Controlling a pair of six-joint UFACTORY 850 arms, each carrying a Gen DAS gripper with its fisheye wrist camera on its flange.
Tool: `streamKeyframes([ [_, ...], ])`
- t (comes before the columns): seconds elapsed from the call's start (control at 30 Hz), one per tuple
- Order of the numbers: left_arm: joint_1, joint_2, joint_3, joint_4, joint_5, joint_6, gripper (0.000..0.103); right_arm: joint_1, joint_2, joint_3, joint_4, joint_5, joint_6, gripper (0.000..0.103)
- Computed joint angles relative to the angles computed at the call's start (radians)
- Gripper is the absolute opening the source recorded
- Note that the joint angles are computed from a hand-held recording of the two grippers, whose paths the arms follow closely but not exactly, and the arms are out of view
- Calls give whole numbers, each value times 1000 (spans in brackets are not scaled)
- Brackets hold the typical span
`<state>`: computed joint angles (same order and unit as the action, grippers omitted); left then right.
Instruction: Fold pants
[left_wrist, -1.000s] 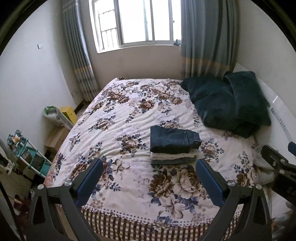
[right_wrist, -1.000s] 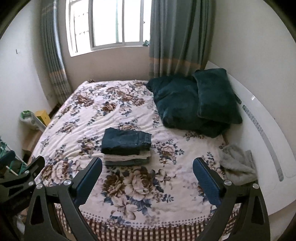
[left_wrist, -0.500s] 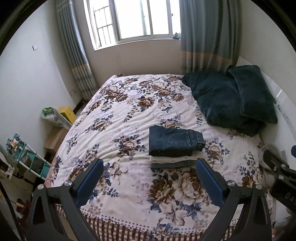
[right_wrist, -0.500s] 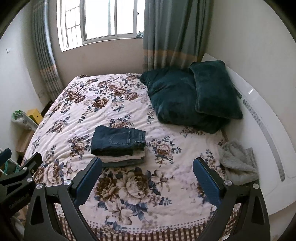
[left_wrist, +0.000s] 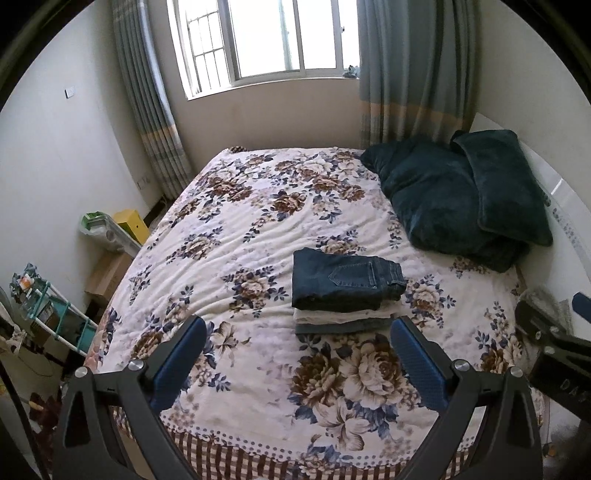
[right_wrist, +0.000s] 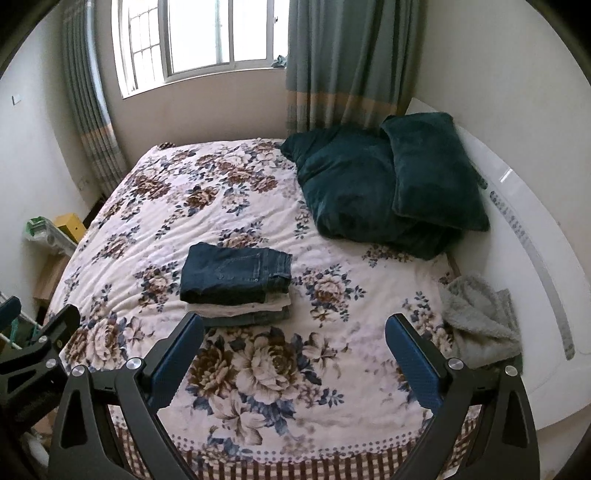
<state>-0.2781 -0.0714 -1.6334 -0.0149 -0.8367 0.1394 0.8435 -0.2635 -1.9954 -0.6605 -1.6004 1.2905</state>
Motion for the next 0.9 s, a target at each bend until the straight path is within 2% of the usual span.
streamKeyframes([
  [0.17, -9, 8, 8, 13, 11, -14, 102, 11, 49, 89, 14, 80, 48, 101],
  [0.6, -16, 32, 24, 28, 35, -21, 102, 38, 57, 91, -19, 79, 58, 101],
  [0.9, -20, 36, 21, 47, 25, -40, 102, 38, 65, 86, -21, 87, 49, 101],
])
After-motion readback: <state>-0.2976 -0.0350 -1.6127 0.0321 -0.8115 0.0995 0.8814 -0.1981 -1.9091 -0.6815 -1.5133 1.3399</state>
